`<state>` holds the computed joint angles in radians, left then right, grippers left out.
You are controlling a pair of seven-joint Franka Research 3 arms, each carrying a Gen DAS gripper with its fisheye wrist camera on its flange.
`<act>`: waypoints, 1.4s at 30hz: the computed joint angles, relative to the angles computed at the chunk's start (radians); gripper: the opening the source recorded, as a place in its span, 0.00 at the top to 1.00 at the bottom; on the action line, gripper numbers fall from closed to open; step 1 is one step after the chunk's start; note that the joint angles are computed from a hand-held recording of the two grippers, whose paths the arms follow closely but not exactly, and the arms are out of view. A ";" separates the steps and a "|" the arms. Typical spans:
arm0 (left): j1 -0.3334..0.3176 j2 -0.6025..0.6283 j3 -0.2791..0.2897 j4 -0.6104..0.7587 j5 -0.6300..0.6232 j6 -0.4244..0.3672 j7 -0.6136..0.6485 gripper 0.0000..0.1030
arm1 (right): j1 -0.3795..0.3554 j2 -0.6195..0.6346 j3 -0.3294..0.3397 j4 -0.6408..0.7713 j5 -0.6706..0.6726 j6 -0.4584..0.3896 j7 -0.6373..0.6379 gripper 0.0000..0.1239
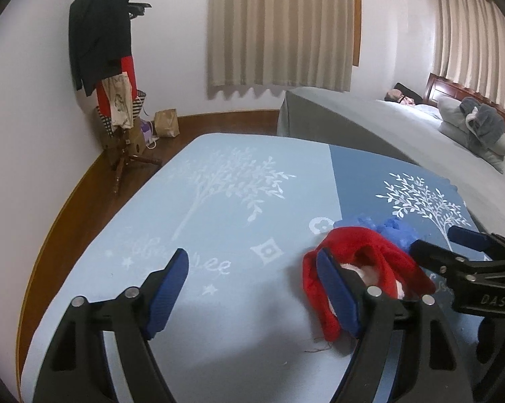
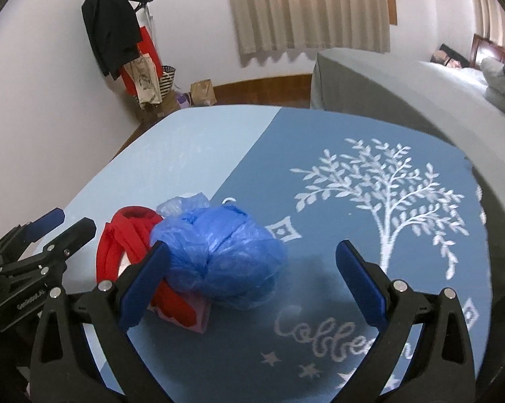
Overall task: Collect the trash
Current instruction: 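Reach both grippers back to the blue bag and white cloth on the table, then grasp the blue plastic bag with the right gripper while the left grasps the white cloth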
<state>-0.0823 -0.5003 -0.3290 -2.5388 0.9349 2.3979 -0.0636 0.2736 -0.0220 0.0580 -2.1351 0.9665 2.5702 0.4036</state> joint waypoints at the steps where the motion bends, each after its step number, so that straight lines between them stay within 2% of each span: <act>1: -0.001 -0.001 0.003 -0.002 -0.001 0.004 0.000 0.25 | 0.000 0.004 0.000 0.002 -0.002 -0.005 -0.001 0.22; 5: 0.001 0.002 0.009 -0.005 -0.007 0.017 0.009 0.25 | -0.001 0.020 0.003 0.015 -0.030 -0.057 0.011 0.25; 8: 0.003 0.006 0.007 -0.002 -0.006 0.019 0.013 0.25 | -0.005 0.026 0.004 0.026 -0.040 -0.092 0.012 0.40; 10: 0.004 0.009 0.005 0.001 -0.005 0.018 0.014 0.25 | -0.008 0.027 0.004 0.028 -0.038 -0.105 0.014 0.45; 12: 0.004 0.012 0.004 0.003 -0.004 0.020 0.011 0.25 | -0.013 0.029 0.001 0.038 -0.036 -0.140 0.007 0.59; 15: 0.004 0.019 0.004 0.007 -0.003 0.022 0.012 0.25 | -0.021 0.024 -0.002 0.040 -0.031 -0.167 -0.011 0.70; 17: 0.002 0.025 0.003 0.012 -0.002 0.023 0.013 0.25 | -0.025 0.016 -0.006 0.040 -0.017 -0.177 -0.022 0.73; 26: -0.005 0.048 -0.002 0.037 0.015 0.048 0.010 0.25 | -0.053 -0.025 -0.034 0.035 0.049 -0.150 -0.044 0.74; 33: -0.009 0.088 0.003 0.067 0.028 0.085 0.007 0.25 | -0.075 -0.040 -0.056 0.020 0.050 -0.113 -0.044 0.74; 37: -0.015 0.109 0.003 0.081 0.032 0.099 0.012 0.29 | -0.084 -0.038 -0.060 0.011 0.039 -0.102 -0.033 0.74; 42: -0.025 0.133 0.014 0.088 0.020 0.130 0.024 0.38 | -0.096 -0.038 -0.066 0.000 0.022 -0.109 -0.026 0.74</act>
